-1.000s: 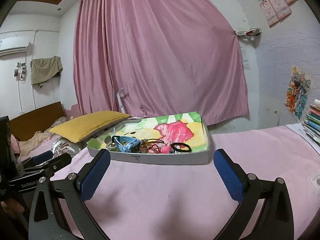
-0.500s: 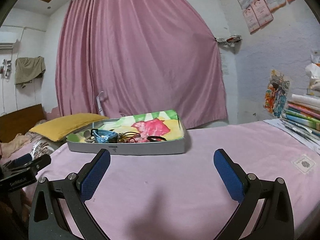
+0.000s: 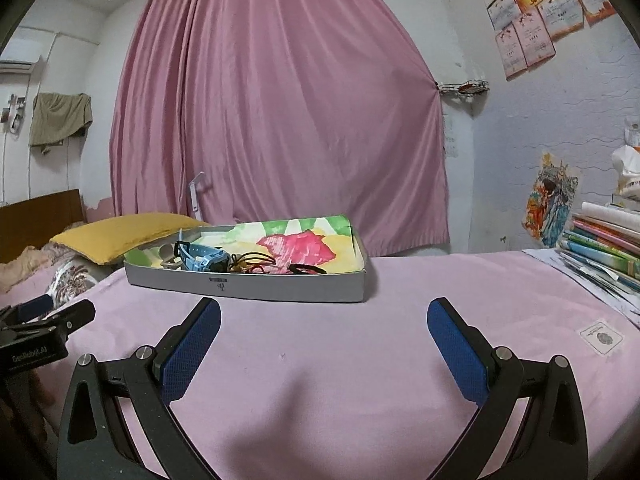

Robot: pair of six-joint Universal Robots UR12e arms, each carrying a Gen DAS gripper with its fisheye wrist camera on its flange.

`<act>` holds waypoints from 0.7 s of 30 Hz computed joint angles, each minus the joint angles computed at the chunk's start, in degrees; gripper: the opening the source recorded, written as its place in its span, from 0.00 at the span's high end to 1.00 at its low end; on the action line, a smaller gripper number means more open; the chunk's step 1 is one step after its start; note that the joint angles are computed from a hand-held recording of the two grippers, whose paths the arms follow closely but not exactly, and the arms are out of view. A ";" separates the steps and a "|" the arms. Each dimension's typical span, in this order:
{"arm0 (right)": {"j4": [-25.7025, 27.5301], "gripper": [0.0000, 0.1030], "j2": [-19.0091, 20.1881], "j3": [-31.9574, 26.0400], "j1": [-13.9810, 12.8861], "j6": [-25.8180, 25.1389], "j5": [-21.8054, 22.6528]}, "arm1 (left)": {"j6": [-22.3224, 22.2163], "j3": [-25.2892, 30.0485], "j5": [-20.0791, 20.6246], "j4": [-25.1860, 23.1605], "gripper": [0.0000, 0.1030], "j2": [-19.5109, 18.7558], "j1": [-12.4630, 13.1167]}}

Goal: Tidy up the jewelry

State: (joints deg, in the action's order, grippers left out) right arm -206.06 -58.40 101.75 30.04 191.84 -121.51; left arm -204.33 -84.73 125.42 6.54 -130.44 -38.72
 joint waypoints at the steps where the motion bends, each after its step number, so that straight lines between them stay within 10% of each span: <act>1: 0.07 0.02 -0.04 0.01 0.03 0.21 0.04 | -0.09 -0.04 -0.08 0.04 0.01 0.03 0.05; 21: 2.75 0.02 -0.56 0.02 -0.02 0.91 0.32 | 1.78 0.30 0.60 0.66 0.01 -0.34 -0.11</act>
State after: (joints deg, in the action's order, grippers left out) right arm -203.30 -58.96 101.77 30.02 192.76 -121.19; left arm -202.55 -84.44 126.02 7.20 -130.78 -38.83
